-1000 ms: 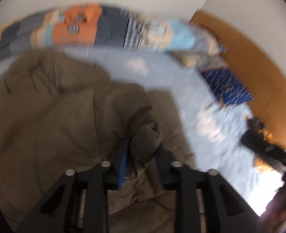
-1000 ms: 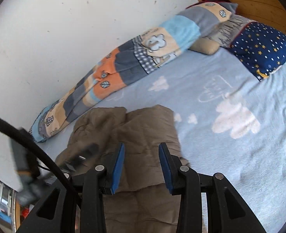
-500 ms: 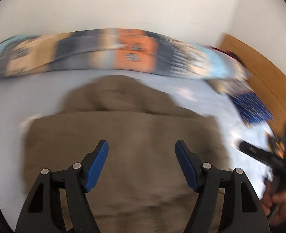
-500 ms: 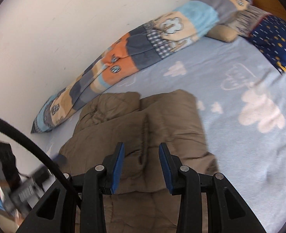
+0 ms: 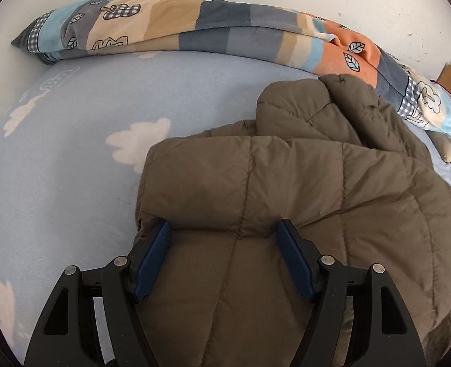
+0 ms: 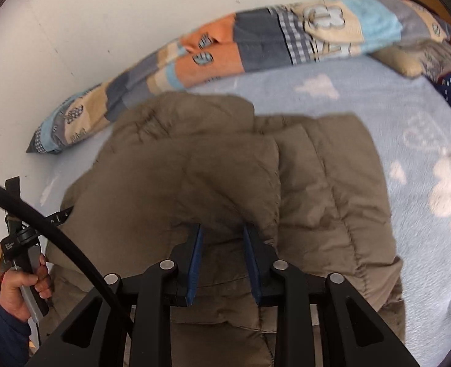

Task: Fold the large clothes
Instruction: 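Grasp the jacket hem with both grippers side by side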

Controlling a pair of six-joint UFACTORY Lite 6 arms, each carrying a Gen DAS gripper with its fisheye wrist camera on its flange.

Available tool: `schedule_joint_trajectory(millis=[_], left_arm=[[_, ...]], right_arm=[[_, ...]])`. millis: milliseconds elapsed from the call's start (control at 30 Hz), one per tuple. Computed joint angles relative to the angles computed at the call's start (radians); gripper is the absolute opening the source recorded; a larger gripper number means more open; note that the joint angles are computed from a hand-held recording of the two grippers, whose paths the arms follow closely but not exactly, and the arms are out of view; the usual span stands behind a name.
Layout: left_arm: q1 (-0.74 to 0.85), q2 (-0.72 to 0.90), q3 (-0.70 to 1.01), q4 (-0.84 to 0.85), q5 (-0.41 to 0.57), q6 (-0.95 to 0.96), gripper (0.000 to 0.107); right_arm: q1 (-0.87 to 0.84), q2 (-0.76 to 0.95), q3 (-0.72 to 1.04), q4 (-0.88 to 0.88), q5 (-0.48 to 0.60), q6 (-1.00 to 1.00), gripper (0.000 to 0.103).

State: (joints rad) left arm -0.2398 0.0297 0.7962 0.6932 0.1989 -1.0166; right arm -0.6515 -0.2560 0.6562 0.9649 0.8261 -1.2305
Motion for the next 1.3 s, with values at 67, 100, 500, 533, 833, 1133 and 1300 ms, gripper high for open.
schedule_joint_trajectory(millis=[67,100,500,533,833,1133,1300], left_arm=[[0.01,-0.024,-0.03,0.073,-0.005,-0.066,0.072],[0.013,-0.032,-0.034,0.046,-0.003,-0.036,0.072],[-0.191,-0.406,-0.167,-0.032,0.204,-0.034,0.071],[-0.239,-0.417,-0.167,-0.013,0.23,-0.072,0.071],[-0.326,-0.284,-0.147,0.148,0.251,-0.285,0.074],[-0.315,-0.262,-0.182,0.241,0.203,-0.392,0.076],[-0.322,-0.263,-0.183,0.252,0.212,-0.404,0.077]], right_arm=[[0.023,0.007,-0.012,-0.006,-0.031,0.003,0.028],[0.032,0.014,-0.015,-0.012,-0.045,0.008,0.028],[0.138,-0.248,-0.061,-0.135,-0.05,0.147,0.027],[0.171,-0.285,-0.076,-0.153,-0.057,0.175,0.028],[0.427,-0.326,-0.164,-0.332,-0.27,0.391,0.028],[0.475,-0.284,-0.186,-0.369,-0.342,0.427,0.028],[0.481,-0.257,-0.183,-0.368,-0.353,0.425,0.029]])
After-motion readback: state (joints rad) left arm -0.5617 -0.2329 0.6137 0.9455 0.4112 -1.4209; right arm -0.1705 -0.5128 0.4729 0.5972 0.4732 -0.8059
